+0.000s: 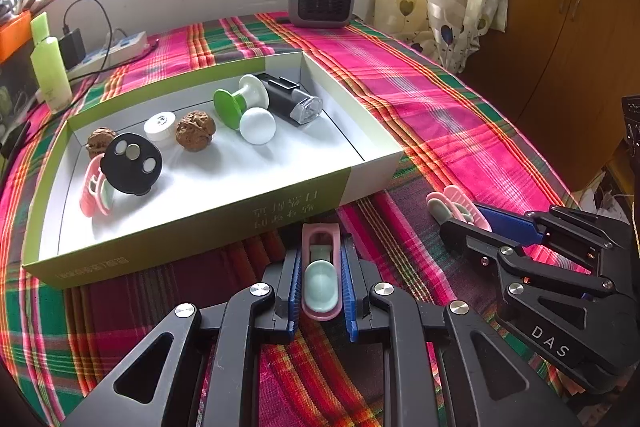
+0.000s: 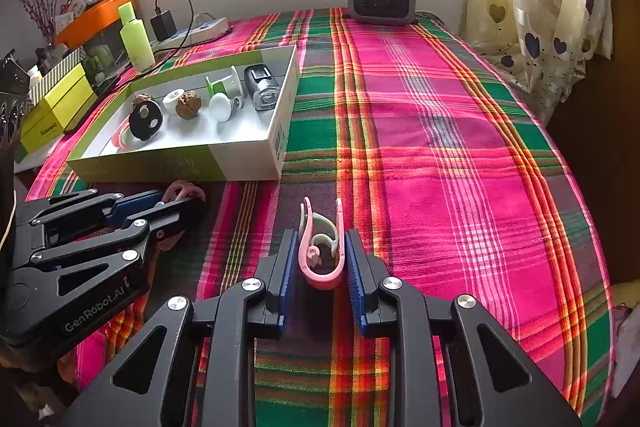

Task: Organize objects
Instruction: 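Carry the pink hook clip and pink-mint clip over the box with both grippers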

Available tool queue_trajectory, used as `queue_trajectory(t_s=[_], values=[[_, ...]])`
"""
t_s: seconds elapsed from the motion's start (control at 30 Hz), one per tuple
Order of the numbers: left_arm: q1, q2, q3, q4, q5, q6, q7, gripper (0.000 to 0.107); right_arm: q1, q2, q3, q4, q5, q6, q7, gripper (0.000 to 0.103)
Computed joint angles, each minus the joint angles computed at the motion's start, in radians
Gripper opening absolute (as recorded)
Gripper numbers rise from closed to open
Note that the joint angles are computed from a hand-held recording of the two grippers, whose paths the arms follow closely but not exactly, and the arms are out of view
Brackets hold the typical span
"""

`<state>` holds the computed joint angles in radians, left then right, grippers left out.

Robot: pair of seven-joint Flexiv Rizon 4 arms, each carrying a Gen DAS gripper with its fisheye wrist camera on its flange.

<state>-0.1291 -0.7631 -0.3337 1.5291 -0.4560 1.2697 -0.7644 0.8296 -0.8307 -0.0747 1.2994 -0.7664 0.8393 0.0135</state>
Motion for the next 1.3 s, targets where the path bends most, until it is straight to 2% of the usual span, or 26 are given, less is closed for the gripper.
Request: queue_trajectory(t_s=[0.5, 0.87, 1.3], values=[[0.060, 0.042, -0.073, 0.067, -0.056, 0.051, 0.051, 0.016, 0.014, 0.001, -0.008, -0.021, -0.027, 0.003, -0.003, 0.025], [0.086, 0.059, -0.097, 0.076, -0.095, 0.078, 0.069, 0.016, 0.017, -0.014, -0.019, -0.067, -0.044, 0.012, -0.033, 0.025], [0.066, 0.038, -0.047, 0.008, -0.086, 0.054, 0.024, 0.016, 0.007, -0.076, -0.028, -0.185, 0.001, 0.027, -0.139, 0.025]])
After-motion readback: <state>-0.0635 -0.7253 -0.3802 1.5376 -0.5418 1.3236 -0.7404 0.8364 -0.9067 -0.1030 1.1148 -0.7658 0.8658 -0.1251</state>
